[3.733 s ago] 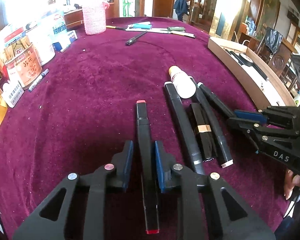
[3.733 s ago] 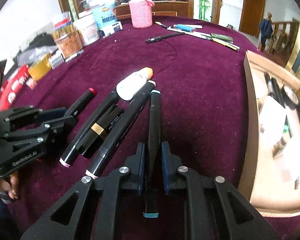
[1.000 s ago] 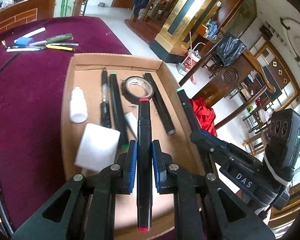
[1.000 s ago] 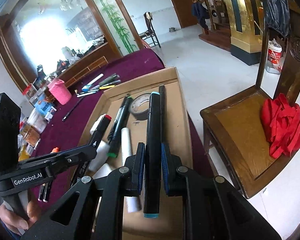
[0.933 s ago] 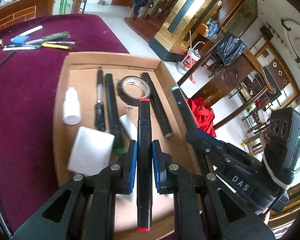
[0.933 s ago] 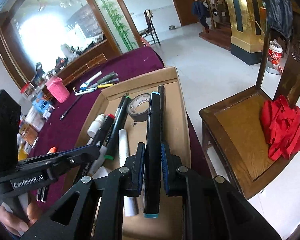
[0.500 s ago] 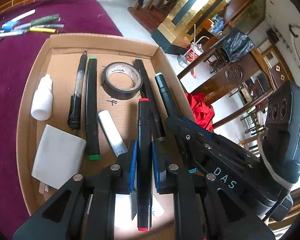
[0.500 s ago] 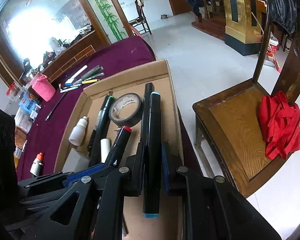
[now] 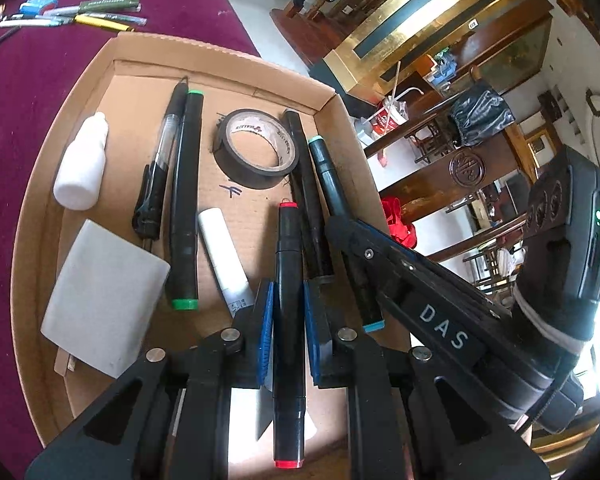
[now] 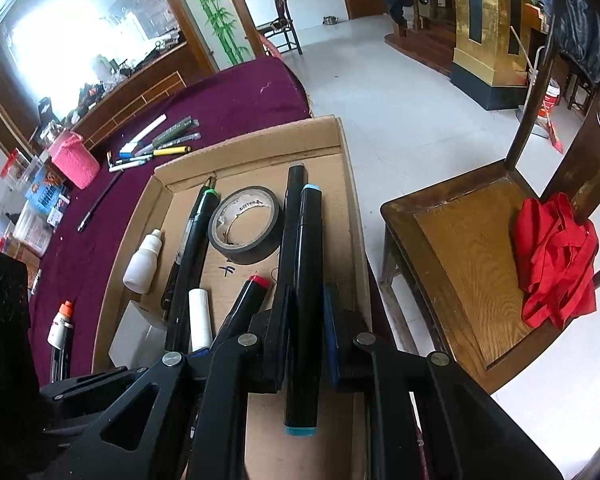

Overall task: Organize rigid objects
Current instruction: 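Lower and open the left gripper into the box while the right gripper releases its marker there, then move both open grippers back to the remaining black markers beside the glue bottle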

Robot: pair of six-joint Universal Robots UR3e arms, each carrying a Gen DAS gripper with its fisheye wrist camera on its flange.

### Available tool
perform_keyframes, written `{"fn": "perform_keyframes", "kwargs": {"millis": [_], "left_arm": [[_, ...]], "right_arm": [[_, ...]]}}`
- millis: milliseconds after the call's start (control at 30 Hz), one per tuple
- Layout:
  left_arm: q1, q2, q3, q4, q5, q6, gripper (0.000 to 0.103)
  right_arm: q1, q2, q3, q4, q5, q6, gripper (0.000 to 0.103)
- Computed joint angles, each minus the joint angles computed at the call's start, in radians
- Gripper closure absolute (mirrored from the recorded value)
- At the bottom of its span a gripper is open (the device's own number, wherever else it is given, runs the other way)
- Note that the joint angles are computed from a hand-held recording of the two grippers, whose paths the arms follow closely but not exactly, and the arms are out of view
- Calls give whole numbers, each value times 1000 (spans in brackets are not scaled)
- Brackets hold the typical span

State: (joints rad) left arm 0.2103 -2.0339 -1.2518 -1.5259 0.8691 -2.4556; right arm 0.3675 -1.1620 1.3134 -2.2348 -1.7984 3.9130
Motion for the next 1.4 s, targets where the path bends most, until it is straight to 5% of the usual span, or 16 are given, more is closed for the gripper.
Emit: {"fn": "perform_keyframes", "kwargs": {"millis": [767,1200,1300,1400], "left_arm": [[52,69,-30,-103,-8,73,89],[314,196,2,-364,-47,431,88],[405,189,63,-471,-60,548,58],[499,195,83,-509,-77,656,53]], "right_arm": [[67,-57,19,-19,-60,62,88],[259,74,-175,-92,-127,129,87],[299,168,-301,-77,-125,120,85],[334,299,-487,-31,-95,100,83]]}}
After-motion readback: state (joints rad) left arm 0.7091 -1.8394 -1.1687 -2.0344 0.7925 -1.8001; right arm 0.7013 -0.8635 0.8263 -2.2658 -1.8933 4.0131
